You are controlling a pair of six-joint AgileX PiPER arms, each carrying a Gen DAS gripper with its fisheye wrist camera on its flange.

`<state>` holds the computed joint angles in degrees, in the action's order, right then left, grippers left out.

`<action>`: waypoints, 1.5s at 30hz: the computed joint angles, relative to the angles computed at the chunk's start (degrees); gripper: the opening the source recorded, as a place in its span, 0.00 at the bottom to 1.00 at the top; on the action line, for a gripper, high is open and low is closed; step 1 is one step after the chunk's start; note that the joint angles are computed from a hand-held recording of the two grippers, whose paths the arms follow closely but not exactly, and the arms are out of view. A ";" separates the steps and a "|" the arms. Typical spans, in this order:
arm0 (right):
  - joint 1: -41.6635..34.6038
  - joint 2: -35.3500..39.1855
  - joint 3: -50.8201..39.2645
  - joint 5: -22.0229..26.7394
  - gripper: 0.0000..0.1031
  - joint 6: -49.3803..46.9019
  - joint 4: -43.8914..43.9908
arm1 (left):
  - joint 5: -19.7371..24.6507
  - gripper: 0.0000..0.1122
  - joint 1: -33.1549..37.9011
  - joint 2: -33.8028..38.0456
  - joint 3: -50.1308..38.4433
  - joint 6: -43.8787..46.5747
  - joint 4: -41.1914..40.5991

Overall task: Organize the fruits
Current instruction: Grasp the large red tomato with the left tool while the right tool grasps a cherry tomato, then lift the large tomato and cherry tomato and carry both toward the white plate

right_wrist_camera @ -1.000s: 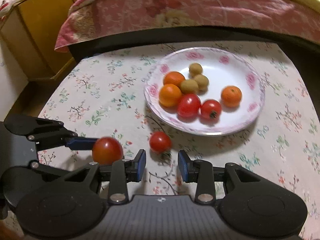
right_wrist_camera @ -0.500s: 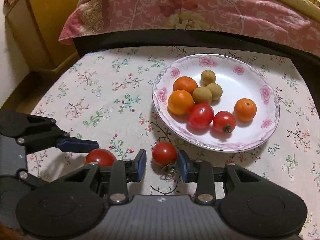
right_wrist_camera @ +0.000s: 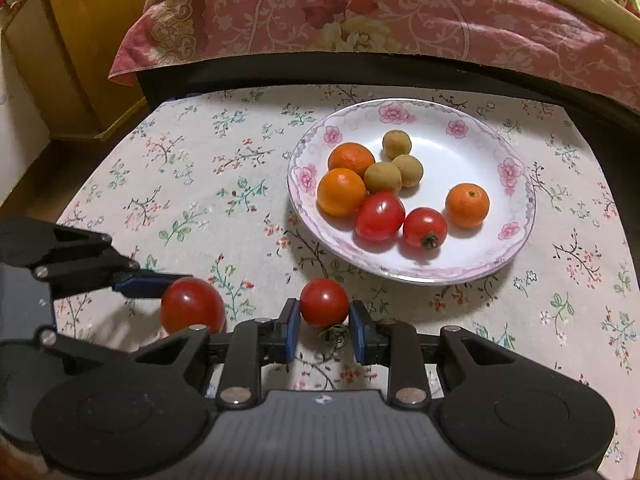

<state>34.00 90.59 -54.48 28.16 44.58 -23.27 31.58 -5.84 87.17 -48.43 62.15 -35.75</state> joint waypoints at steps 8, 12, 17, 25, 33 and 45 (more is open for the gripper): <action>0.53 -1.22 2.30 -0.44 0.26 -1.69 1.64 | -0.40 0.47 0.32 -1.72 1.96 -1.16 0.97; 0.05 -0.99 1.99 -0.46 0.26 -2.89 3.00 | 0.31 0.53 0.70 -1.43 1.48 -1.60 0.96; -0.33 -0.92 2.08 -0.57 0.27 -3.91 4.08 | -0.10 0.54 1.19 -1.06 1.42 0.03 -0.08; -0.52 -0.68 2.03 -1.26 0.31 -4.00 3.57 | -0.64 0.58 1.15 -0.20 1.27 1.73 -1.89; -0.65 -0.63 2.10 -1.65 0.31 -2.40 2.33 | -0.45 0.57 1.29 0.25 1.07 2.71 -2.67; 0.06 0.38 1.39 -0.75 0.30 0.72 -0.64 | 0.35 0.45 1.66 0.27 1.04 4.06 -3.61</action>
<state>34.06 90.97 -53.09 27.41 45.30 -23.91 31.93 -4.18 87.43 -47.40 66.20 -39.36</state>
